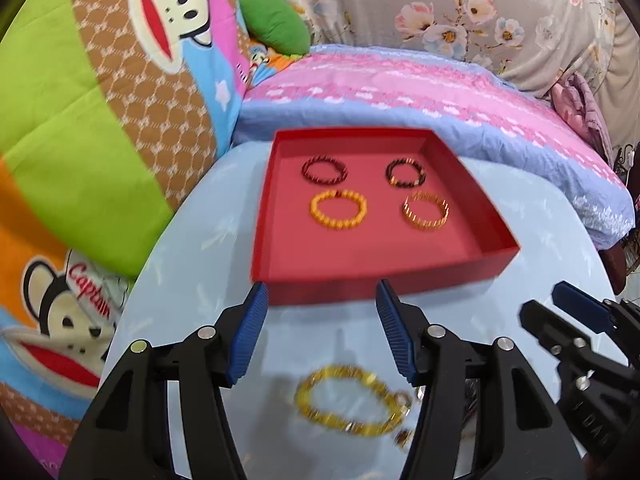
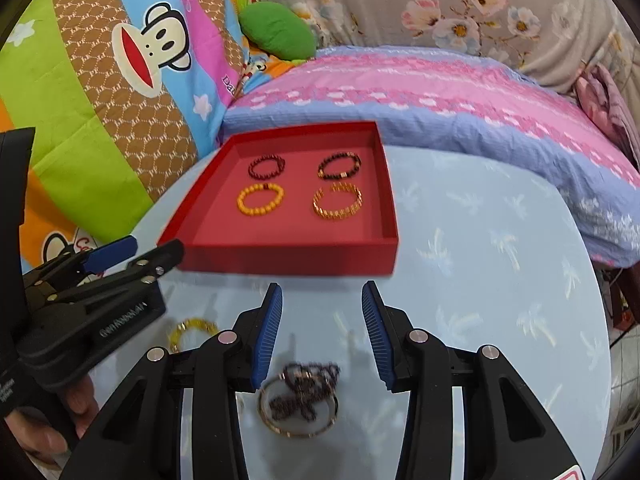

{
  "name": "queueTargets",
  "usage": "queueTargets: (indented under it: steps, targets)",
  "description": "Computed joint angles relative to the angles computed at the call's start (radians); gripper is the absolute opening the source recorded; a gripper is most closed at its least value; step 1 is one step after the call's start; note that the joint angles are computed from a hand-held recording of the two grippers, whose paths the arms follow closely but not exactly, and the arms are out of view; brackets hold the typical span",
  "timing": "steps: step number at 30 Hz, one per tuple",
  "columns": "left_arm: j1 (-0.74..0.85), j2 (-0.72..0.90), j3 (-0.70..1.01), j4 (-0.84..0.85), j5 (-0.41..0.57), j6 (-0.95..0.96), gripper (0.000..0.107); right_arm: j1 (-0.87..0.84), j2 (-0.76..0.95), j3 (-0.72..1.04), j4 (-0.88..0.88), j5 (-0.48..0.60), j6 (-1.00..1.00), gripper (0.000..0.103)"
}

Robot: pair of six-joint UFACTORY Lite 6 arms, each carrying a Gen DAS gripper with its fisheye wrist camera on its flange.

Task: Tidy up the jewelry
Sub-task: 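Withdraw both open tools from the tray back to the remaining jewelry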

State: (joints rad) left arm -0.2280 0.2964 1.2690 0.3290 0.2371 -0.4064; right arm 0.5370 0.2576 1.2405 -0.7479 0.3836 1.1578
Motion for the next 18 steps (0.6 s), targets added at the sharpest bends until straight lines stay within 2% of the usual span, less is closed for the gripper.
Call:
queueTargets:
  steps: [11,15,18]
  targets:
    - [0.04,-0.126,-0.303,-0.07,-0.086,0.047,0.054,0.042,-0.1,-0.245,-0.073,-0.041,0.16,0.041]
    - [0.058,-0.148,-0.364,-0.19,-0.111,0.159,0.054,0.063,-0.096,-0.279,-0.08,-0.053,0.187,0.041]
    - [0.062,-0.164,-0.4,-0.149,-0.126,0.115,0.059,0.079,-0.082,-0.289,-0.089,-0.06,0.201,0.041]
